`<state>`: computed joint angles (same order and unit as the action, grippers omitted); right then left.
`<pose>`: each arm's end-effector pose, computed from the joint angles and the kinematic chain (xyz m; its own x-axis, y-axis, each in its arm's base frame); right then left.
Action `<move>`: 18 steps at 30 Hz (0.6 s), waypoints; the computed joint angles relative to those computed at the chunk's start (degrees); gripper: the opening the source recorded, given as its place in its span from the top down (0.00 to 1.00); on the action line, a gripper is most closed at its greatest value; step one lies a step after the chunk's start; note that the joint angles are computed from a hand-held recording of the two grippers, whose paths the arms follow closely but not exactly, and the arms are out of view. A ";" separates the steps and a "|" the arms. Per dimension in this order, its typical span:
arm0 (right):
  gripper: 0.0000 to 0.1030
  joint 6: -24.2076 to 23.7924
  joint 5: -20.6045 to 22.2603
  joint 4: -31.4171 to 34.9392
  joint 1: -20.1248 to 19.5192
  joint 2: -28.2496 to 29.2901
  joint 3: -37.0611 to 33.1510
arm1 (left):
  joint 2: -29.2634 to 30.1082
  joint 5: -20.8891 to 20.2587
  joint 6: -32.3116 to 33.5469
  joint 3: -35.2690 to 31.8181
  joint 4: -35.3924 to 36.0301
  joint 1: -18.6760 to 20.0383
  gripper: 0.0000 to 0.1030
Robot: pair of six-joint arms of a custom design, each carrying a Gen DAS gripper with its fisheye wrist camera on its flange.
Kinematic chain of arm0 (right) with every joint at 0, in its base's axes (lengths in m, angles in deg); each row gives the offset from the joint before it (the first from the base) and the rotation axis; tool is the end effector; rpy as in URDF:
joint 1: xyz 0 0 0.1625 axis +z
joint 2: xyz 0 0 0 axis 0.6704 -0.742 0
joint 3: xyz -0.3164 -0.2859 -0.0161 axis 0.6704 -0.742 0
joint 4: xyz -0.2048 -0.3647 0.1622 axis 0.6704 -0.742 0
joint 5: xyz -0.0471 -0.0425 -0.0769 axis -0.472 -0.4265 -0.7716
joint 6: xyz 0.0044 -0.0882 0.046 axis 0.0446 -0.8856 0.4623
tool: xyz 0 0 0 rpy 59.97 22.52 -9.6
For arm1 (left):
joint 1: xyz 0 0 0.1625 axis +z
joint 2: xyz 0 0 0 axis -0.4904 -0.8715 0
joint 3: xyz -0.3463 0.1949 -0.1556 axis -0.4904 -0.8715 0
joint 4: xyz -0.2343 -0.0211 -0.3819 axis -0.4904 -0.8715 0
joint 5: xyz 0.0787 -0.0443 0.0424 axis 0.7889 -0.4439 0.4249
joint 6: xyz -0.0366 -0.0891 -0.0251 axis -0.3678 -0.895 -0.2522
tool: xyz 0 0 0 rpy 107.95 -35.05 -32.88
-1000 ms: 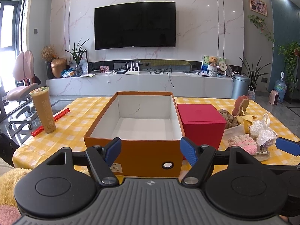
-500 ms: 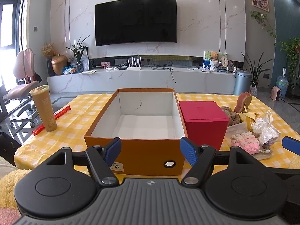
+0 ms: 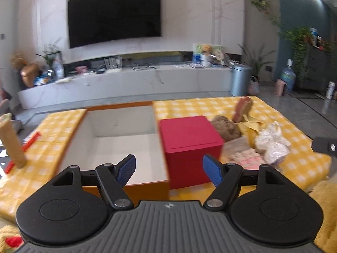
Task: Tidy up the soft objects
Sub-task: 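Grasp the pink-white crocheted toy with the left tool while the right tool grasps the clear plastic bag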
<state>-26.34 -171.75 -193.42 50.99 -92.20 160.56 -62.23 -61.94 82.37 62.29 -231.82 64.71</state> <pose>0.0975 -0.3970 0.3550 -0.7771 0.3702 0.5090 -0.3358 0.4401 -0.8328 -0.4027 -0.5341 0.0404 -0.6339 0.4277 -0.6444 0.7603 0.4973 -0.4178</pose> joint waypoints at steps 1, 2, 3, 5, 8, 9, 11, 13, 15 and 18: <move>0.03 0.68 -0.71 2.52 -1.37 -1.08 -1.13 | 0.58 -2.15 -0.20 -1.29 1.85 0.43 0.15; 0.03 1.90 -0.59 5.42 -3.04 -2.17 -2.32 | 1.24 -3.87 -0.45 -2.47 3.40 0.74 0.15; 0.03 3.63 0.95 9.11 -5.14 -3.57 -3.47 | 2.11 -5.55 -0.31 -3.68 4.60 0.97 0.15; 0.03 7.63 5.96 17.39 -9.55 -6.06 -5.95 | 4.21 -8.62 1.03 -6.16 6.36 1.22 0.15; 0.03 10.32 12.61 27.44 -14.69 -5.97 -11.12 | 7.39 -11.98 2.10 -9.78 9.09 1.53 0.14; 0.03 10.83 13.27 30.39 -15.64 -4.62 -13.50 | 8.49 -13.17 1.65 -11.24 10.80 1.71 0.14; 0.03 11.45 12.17 33.88 -16.62 -1.50 -17.63 | 10.45 -14.93 0.53 -13.89 14.32 2.07 0.14; 0.03 9.02 10.62 34.53 -16.97 2.07 -20.82 | 12.37 -17.38 0.55 -16.78 18.52 2.68 0.14; 0.03 4.38 8.64 34.54 -17.14 5.60 -23.52 | 14.21 -18.16 -0.49 -18.68 20.03 2.98 0.14; 0.09 1.50 4.93 38.13 -17.13 9.52 -26.98 | 16.88 -18.25 -1.55 -21.77 23.01 3.30 0.14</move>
<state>-24.84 -166.82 -155.29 33.85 -82.67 133.58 -45.35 -80.18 80.82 40.52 -208.82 68.01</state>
